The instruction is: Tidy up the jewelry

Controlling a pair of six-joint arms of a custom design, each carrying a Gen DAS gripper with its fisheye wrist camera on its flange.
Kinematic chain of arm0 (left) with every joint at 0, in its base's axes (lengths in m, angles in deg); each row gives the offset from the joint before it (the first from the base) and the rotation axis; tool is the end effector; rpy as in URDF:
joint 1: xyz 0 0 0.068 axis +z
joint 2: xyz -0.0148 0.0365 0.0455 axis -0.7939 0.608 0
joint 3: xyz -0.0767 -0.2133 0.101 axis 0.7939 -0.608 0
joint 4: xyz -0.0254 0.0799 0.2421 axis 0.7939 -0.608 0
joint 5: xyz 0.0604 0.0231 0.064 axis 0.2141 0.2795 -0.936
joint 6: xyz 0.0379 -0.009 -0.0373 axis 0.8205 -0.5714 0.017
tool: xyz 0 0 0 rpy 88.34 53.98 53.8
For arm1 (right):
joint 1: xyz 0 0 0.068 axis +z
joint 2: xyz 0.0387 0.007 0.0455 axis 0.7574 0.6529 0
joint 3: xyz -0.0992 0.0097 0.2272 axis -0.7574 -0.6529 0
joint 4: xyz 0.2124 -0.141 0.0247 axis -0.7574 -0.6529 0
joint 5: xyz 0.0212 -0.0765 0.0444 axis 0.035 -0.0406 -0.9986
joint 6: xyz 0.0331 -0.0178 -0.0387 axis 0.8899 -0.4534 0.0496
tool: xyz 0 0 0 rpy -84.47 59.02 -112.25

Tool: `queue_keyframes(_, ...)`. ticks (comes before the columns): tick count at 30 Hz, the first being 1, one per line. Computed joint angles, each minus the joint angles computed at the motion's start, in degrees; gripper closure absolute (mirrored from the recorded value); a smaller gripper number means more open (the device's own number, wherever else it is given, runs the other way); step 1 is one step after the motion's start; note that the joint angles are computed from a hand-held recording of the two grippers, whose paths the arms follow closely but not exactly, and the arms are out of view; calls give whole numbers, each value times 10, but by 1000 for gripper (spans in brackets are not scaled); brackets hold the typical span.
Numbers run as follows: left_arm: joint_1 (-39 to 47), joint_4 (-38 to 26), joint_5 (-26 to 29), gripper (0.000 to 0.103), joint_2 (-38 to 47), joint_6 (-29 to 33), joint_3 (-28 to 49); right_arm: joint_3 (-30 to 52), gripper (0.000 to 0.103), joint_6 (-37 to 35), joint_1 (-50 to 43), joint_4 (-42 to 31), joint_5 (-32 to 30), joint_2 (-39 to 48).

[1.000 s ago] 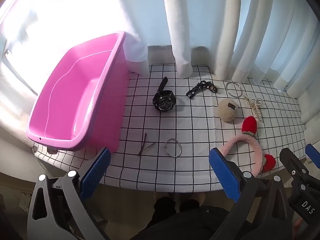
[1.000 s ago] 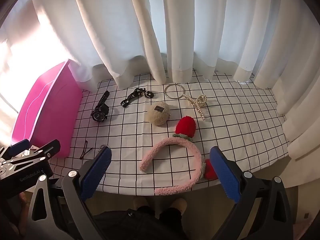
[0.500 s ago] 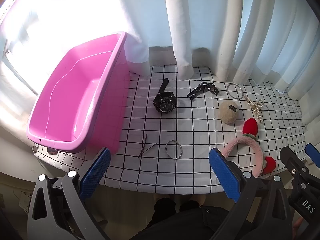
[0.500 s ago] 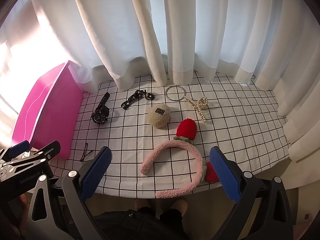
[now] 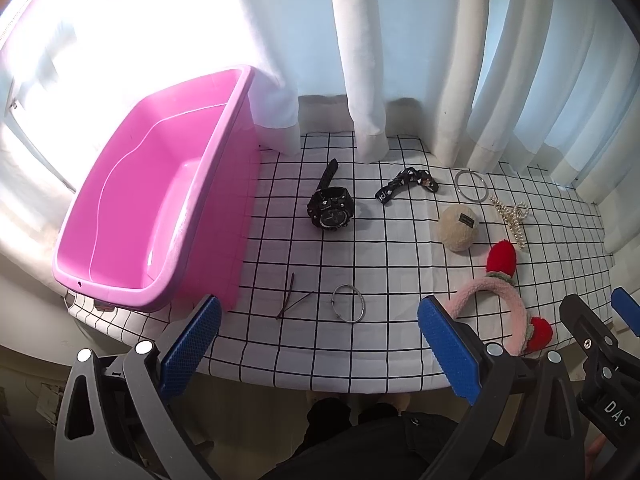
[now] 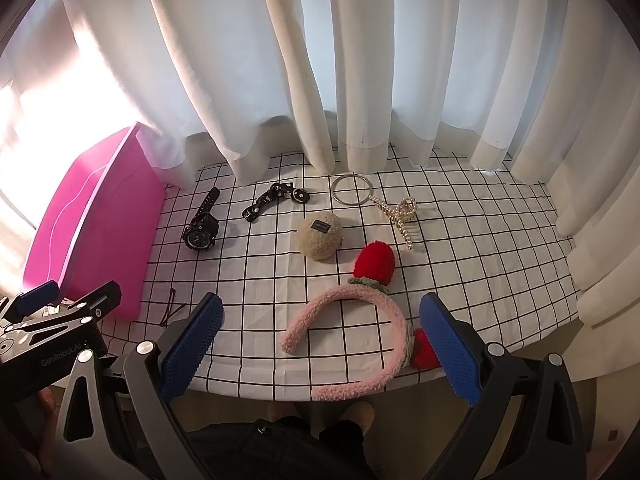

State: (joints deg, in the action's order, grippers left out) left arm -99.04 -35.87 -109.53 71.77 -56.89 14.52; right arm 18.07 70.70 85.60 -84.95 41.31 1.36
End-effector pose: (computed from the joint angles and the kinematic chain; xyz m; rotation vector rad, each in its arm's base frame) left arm 0.2233 -0.2156 0.3388 0.0356 2.6548 0.0928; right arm 0.1893 0.1249 0.3388 0.2014 2.5936 0.0163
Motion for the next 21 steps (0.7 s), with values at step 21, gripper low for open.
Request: queue_keyframes(21,-2,-1,-2,6,-1,-3,-1,-2,9,6,6,2,3,0)
